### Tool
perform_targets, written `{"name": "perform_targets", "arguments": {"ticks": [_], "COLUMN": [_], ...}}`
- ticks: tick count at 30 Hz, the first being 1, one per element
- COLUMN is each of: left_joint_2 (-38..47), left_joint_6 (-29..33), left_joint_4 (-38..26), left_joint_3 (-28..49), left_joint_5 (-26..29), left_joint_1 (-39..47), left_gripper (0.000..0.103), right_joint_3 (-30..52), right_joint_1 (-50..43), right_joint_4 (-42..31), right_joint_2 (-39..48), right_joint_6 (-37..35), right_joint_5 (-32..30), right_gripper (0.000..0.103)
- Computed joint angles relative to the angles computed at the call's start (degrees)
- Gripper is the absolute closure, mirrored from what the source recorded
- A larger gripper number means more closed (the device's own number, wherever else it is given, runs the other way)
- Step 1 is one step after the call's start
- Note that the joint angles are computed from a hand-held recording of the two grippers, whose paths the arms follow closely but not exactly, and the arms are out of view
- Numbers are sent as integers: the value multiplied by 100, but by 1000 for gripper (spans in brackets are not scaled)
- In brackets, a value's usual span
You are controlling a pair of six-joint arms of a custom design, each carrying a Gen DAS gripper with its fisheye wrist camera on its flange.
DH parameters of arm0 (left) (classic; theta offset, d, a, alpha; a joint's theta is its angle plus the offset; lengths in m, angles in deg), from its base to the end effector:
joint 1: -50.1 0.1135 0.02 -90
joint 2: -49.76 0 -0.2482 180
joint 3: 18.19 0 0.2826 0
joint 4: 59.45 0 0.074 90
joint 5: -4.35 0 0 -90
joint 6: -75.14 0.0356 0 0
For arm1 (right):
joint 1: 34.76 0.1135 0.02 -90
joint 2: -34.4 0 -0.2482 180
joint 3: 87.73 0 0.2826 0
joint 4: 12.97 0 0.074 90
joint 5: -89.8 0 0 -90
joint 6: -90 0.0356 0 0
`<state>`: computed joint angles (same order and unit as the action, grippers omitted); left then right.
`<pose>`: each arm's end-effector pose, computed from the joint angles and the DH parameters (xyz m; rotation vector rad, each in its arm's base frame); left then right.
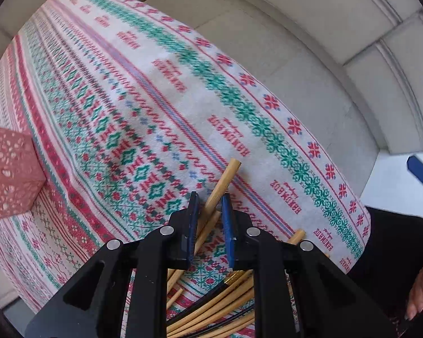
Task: Organize utensils
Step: 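Lower the left tool onto the chopstick pile and close on one chopstick, then lift the chopstick upright with the left tool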
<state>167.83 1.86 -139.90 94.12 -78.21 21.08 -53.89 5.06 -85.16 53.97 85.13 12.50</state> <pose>0.3696 -0.2103 0.1951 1.2042 2.8378 -0.2102 0.0955 0.0694 0.1742 1.0949 2.4039 0.5373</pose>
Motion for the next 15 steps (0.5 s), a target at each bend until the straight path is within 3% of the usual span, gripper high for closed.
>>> {"name": "perform_targets", "arguments": {"ticks": [3, 6, 11, 13, 15], "left_joint_2": [-575, -1161, -1806, -2311, -2759], "left_joint_6": [-271, -377, 32, -179, -124], "left_joint_4": [143, 165, -263, -30, 122], "left_joint_3": [-254, -428, -451, -983, -1538], "left_joint_5": [884, 1860, 2657, 2767, 2881], "left_joint_1": [793, 1581, 2541, 2492, 2661], "left_gripper": [87, 87, 88, 88, 89], "right_joint_3": [185, 286, 886, 1344, 1941], "right_joint_1": [-65, -101, 300, 581, 839], "right_joint_4": [669, 1873, 3719, 3798, 3386], "right_joint_2": [1037, 2041, 4052, 4661, 5290], "right_joint_6": [-175, -427, -1419, -1996, -2646], "right_joint_5": [-255, -721, -1037, -775, -235], "right_gripper": [7, 7, 7, 7, 7]}}
